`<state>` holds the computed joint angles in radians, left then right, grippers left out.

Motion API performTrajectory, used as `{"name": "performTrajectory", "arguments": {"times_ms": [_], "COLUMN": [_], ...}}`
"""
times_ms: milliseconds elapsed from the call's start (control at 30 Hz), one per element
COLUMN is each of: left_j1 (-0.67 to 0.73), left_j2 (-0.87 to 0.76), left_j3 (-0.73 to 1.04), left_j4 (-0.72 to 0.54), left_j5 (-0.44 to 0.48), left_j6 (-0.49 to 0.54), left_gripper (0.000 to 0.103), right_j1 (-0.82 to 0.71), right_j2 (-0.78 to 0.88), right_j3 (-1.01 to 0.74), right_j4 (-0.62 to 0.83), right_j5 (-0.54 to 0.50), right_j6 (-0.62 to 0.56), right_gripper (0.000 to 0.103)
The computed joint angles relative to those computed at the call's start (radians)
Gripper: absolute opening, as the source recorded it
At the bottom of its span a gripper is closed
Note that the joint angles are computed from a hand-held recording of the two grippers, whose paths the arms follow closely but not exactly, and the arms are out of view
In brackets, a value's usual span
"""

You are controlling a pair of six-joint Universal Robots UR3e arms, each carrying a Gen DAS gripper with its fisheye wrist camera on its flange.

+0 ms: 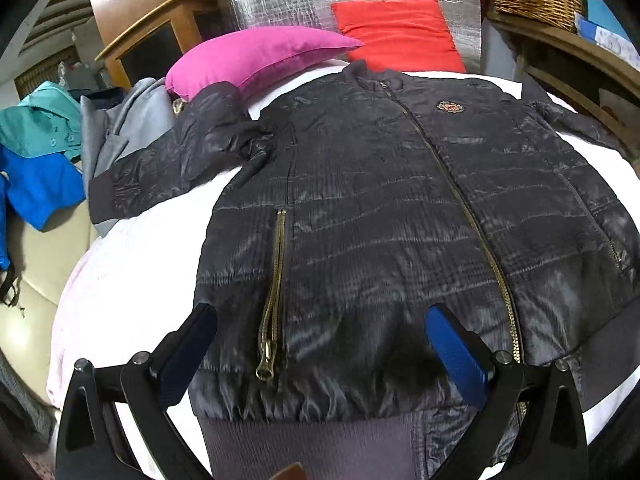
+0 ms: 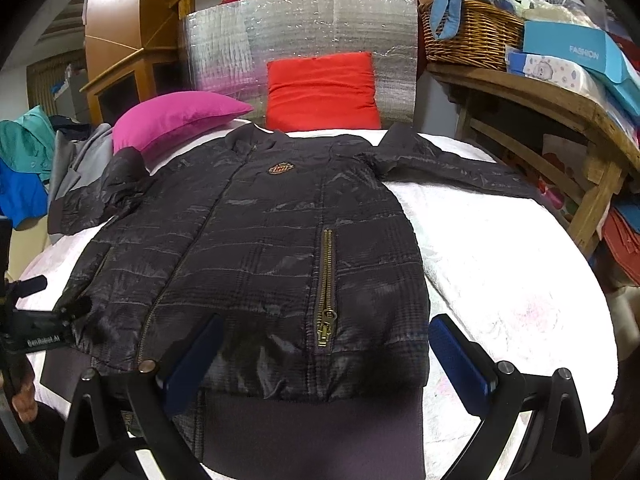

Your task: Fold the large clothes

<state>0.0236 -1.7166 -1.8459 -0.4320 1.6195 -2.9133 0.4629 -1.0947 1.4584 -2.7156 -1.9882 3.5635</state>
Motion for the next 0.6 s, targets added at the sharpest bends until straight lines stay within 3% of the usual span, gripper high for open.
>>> {"name": "performTrajectory", "arguments": {"times_ms": [167, 267, 400, 467, 600], "left_j1": [0.020, 0.053, 0.161, 0.176, 0.133], "left_j2": [0.036, 0.126, 0.273, 0.292, 0.248], "left_j3": [-0.015, -0.113, -0.273, -0.304, -0.329], "left_j4": [0.020, 0.112, 0.196, 0.206, 0.280], "left_j5": [-0.036, -0.071, -0.167, -0.165, -0.097], "left_j6": [0.025, 0.003, -0.110, -0.140, -0.067], "left_gripper": [0.103, 0.103, 0.103, 0.103, 0.103], "right_j1": [-0.009, -0.009, -0.013, -0.019, -0.016], "right_j2": [-0.005, -0.005, -0.002, -0.001, 0.005], "right_j3": [0.028, 0.038, 0.054, 0.059, 0.058], "right_j4": [-0.030, -0.035, -0.054, -0.053, -0.059], "right_j5": [-0.010, -0.026, -0.034, -0.024, -0.029], "right_j6": [-0.003, -0.003, 0.015, 0.026, 0.020], "right_gripper": [0.103, 0.103, 0.103, 0.103, 0.103]}}
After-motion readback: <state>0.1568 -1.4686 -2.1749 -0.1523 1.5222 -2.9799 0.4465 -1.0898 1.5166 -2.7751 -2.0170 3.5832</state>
